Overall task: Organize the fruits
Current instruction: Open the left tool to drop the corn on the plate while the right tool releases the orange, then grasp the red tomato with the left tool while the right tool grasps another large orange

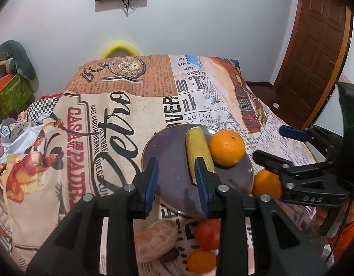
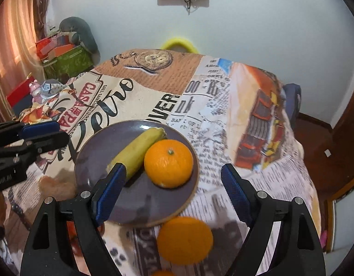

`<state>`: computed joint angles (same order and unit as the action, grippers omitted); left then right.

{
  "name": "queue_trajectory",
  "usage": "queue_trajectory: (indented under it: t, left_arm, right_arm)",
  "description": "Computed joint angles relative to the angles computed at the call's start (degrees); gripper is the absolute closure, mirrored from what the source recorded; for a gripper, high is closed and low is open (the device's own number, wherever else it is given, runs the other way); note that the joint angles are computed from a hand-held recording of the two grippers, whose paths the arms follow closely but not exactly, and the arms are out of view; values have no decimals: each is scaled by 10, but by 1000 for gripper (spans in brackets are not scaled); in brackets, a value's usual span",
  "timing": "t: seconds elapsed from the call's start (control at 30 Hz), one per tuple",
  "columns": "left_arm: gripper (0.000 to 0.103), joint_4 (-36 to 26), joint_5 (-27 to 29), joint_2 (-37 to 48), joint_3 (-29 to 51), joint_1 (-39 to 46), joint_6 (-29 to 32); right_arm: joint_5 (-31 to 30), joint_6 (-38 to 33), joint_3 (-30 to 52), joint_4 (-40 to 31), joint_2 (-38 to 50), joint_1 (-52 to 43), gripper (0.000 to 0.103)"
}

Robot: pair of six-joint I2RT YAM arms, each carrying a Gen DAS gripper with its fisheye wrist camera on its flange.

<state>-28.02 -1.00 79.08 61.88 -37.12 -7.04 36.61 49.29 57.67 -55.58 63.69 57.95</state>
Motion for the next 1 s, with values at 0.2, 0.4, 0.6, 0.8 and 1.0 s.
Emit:
queue_trajectory:
  t: [0.2, 0.4, 0.6, 0.8, 1.0]
  left_arm:
    - [68, -32, -6, -47, -22, -10, -11]
    - [57, -51, -22, -82, -49, -32, -19]
    - [57, -63, -26, -90, -69, -60, -31]
    - [56, -57, -20, -72, -88, -81, -45]
    - [56, -40, -13, -35, -99, -101, -53]
  right_arm:
    - [28, 109, -1, -69, -16, 62, 21]
    - [59, 220, 18, -164, 5, 137, 21]
    - [59, 297, 8, -201, 8, 185, 20]
    - [40, 329, -24, -191, 5, 204, 20]
    - [17, 287, -65, -144, -15, 168, 20]
